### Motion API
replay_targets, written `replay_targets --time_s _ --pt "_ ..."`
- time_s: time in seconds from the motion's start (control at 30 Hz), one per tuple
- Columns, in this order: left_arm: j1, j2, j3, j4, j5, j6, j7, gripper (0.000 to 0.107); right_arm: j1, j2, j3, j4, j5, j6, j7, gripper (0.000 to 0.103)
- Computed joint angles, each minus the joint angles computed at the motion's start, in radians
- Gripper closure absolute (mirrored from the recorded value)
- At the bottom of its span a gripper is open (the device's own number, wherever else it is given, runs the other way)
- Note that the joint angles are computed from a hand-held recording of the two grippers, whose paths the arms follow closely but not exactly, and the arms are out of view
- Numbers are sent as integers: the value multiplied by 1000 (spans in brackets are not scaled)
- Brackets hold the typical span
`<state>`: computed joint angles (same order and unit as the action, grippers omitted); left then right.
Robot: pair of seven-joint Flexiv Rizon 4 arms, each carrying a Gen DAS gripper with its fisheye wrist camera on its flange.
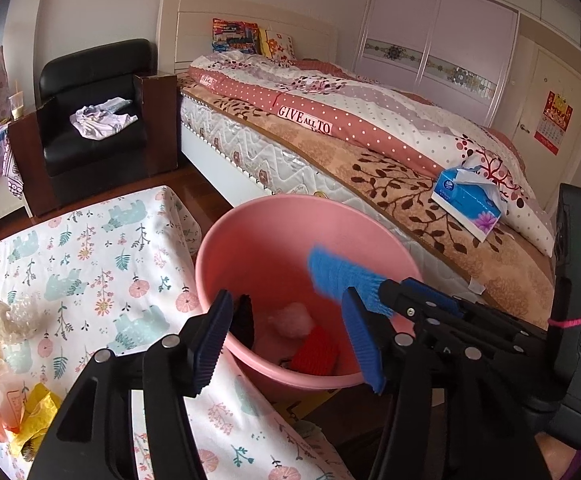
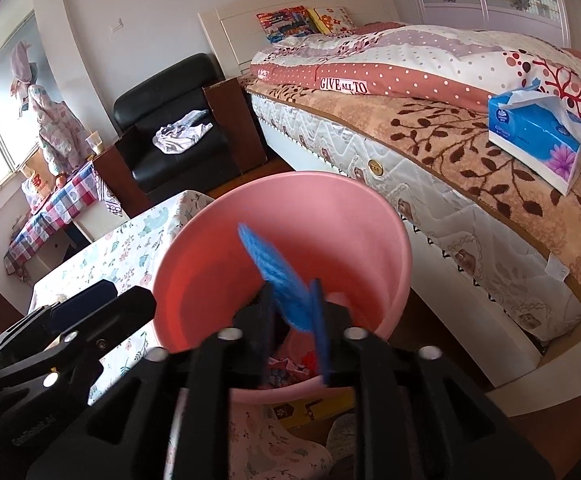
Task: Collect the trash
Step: 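Carry bag and blue mesh into the pink bucket and open both grippers, then move both open grippers back over the remaining trash on the table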
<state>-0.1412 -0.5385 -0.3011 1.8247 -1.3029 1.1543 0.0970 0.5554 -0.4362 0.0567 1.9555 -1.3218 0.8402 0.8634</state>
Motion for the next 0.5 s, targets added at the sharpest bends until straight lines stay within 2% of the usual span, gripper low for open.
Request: replay_targets --time_s 0.07,0.5 --pt "5 5 0 3 -11 0 9 48 2 -1 0 -5 -5 0 -4 69" --pt "39 33 44 8 -59 -45 25 48 54 -24 0 -75 20 -62 -72 69"
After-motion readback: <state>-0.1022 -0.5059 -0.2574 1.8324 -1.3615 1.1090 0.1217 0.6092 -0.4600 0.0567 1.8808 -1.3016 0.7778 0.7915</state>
